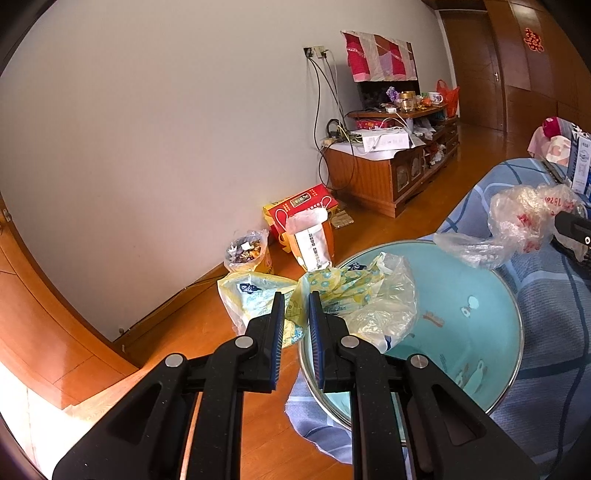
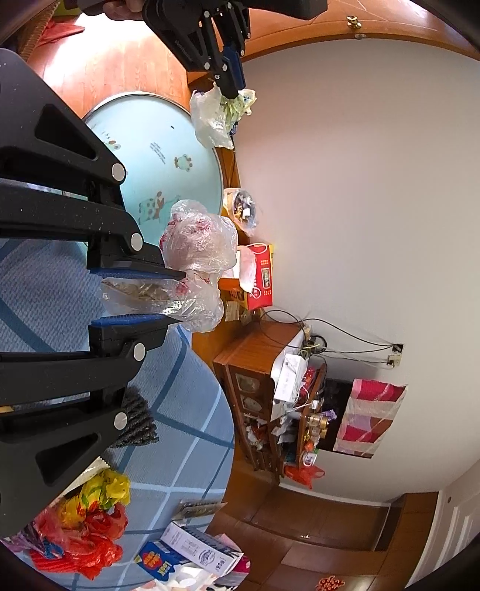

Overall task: Collect trash
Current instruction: 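Carry the bag over the blue bin with the left tool while the right tool grips clear plastic bags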

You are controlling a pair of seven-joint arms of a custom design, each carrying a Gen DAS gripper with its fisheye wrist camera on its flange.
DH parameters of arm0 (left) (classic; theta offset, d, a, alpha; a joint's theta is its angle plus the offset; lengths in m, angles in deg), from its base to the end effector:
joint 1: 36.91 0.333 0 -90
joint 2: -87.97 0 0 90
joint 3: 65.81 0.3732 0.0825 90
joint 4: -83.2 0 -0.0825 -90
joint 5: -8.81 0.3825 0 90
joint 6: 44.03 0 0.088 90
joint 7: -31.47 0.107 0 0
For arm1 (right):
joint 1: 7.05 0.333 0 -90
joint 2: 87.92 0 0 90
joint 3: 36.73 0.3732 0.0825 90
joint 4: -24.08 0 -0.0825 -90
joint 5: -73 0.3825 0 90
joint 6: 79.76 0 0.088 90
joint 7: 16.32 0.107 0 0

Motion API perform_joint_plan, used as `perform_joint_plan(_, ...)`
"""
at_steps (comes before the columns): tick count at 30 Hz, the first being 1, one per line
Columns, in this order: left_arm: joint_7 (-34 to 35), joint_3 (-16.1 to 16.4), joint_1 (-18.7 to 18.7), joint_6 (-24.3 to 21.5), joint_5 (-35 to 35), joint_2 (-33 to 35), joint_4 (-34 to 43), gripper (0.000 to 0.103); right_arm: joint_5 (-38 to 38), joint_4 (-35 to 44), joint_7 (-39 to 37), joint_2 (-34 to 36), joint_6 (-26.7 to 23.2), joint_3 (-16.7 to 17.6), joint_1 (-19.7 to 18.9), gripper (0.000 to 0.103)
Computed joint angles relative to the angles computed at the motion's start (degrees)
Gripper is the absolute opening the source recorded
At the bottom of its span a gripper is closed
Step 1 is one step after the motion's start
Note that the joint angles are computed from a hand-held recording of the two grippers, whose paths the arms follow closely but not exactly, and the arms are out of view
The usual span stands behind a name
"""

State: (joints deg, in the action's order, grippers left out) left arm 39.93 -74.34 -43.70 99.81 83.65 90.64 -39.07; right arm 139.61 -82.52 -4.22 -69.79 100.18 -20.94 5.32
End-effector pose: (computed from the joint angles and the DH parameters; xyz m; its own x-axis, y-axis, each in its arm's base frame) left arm 0.5529 -0.1583 0.4733 0.2843 -0.9189 -0.2736 -0.6522 0.0238 -0.7577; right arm 0.6308 0.2219 0.4796 0.5543 -0.8286 0.0779 -0.4299 -0.3653 -0.8257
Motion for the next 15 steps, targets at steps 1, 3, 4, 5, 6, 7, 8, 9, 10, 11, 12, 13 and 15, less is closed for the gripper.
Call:
perform_joint_plan(1,0.1,0.0,0.0,0.1,-0.3,0.2,0.1,0.013,0.0,0.0,-0.1,-0.1,-0.1,0.0,0.0,0.017)
perform_joint_plan(3,0.2,0.1,0.1,0.4,-0.6,0.4,0.3,0.013,0.1,-0.1,-0.2,-0.1,-0.4,-0.1,-0.1,0.017)
perform_joint_plan(4,0.2,0.1,0.1,0.4,-0.7,0.4,0.3,0.013,0.2,-0.1,-0.3,-0.1,-0.5,-0.1,-0.1,0.017)
perform_joint_plan(5,0.2,0.1,0.1,0.5,-0.6,0.4,0.3,0.013,0.1,-0.1,-0.4,-0.1,-0.5,-0.1,0.0,0.017)
perform_joint_plan(6,0.2,0.1,0.1,0.4,-0.5,0.4,0.3,0.013,0.1,-0.1,-0.4,-0.1,-0.6,-0.2,0.1,0.017)
perform_joint_plan(7,0.0,0.1,0.0,0.3,-0.4,0.4,0.3,0.013,0.2,-0.1,-0.4,-0.1,-0.6,-0.2,0.2,0.017)
perform_joint_plan(8,-0.1,0.1,0.0,0.2,-0.3,0.5,0.3,0.013,0.3,-0.2,-0.5,-0.2,-0.7,-0.2,0.2,0.017)
perform_joint_plan(9,0.0,0.1,0.0,0.3,-0.5,0.5,0.3,0.013,0.3,-0.3,-0.6,-0.2,-0.7,-0.2,0.3,0.017)
perform_joint_plan(10,-0.2,0.1,-0.1,0.2,-0.3,0.5,0.3,0.013,0.3,-0.3,-0.6,-0.2,-0.7,-0.3,0.4,0.017)
perform_joint_plan(11,-0.2,0.1,-0.1,0.1,-0.3,0.5,0.4,0.013,0.3,-0.3,-0.7,-0.2,-0.7,-0.3,0.4,0.017)
perform_joint_plan(12,-0.3,0.1,-0.1,0.3,-0.3,0.5,0.3,0.013,0.4,-0.3,-0.8,-0.2,-0.8,-0.3,0.4,0.017)
perform_joint_plan(13,-0.5,0.1,-0.1,0.2,-0.3,0.6,0.3,0.013,0.3,-0.3,-0.7,-0.2,-0.8,-0.4,0.5,0.017)
perform_joint_plan(15,-0.5,0.1,-0.1,0.3,-0.4,0.6,0.3,0.014,-0.3,-0.3,-0.2,-0.2,-1.3,-0.8,0.7,0.017)
